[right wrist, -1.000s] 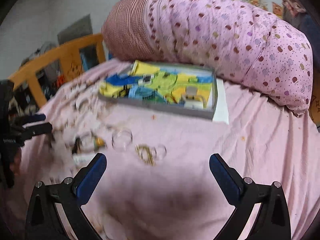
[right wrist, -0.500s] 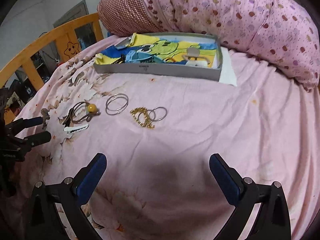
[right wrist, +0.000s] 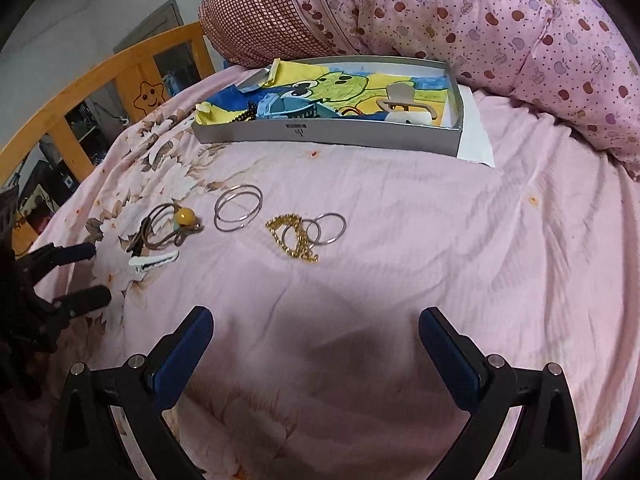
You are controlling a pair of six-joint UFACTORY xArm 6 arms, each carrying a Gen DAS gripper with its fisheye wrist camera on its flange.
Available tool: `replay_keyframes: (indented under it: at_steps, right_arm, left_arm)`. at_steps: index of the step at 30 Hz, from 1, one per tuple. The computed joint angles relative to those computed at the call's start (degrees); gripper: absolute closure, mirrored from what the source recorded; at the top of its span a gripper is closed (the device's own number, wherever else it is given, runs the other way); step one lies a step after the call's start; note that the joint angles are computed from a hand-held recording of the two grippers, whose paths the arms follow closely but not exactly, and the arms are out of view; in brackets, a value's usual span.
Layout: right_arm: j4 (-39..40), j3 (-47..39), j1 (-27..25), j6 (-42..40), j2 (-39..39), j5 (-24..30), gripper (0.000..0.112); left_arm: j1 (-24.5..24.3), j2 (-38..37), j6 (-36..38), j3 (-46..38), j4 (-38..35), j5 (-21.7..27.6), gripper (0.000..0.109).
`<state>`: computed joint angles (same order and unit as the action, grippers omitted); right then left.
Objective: Organize jewelry
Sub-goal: 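Move both open tools back over the bangles and gold chain, then grasp the white hair clip with the left tool while the right tool grasps the gold chain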
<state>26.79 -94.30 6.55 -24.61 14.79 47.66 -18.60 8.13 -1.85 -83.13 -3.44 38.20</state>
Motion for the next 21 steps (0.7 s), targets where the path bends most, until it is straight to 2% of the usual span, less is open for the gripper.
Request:
replay_keyframes:
  at_steps: [5, 10, 15, 17, 21]
  right_arm:
    - [2.3, -2.4, -0.7, -1.3, 1.8, 1.1, 0.009]
    - [6.6, -3.8, -1.3, -3.4, 2.8, 1.4, 0.011]
    - [10.1, -6.3, -2.0, -4.8, 4.6, 4.0, 0.028]
    - [10.7, -7.1, -2.1, -5.1, 5.2, 5.0, 0.041]
    - [11.0, -7.9, -2.2, -5.5, 6.0, 6.2, 0.054]
  left_arm:
    - [-0.4, 0.4, 1.7, -0.2, -1.5, -1.1, 0.007]
    - [-1.2, 0.5, 3.7, -0.3, -2.0, -2.0, 0.020]
    - [-1.8, 1.8, 7.3, -2.0, -4.3, -1.6, 0.037]
    - [-2.0, 2.8, 9.0, -3.1, -5.5, -0.8, 0.044]
    - [-1.9, 4.8, 11.5, -5.6, -7.2, 1.6, 0.058]
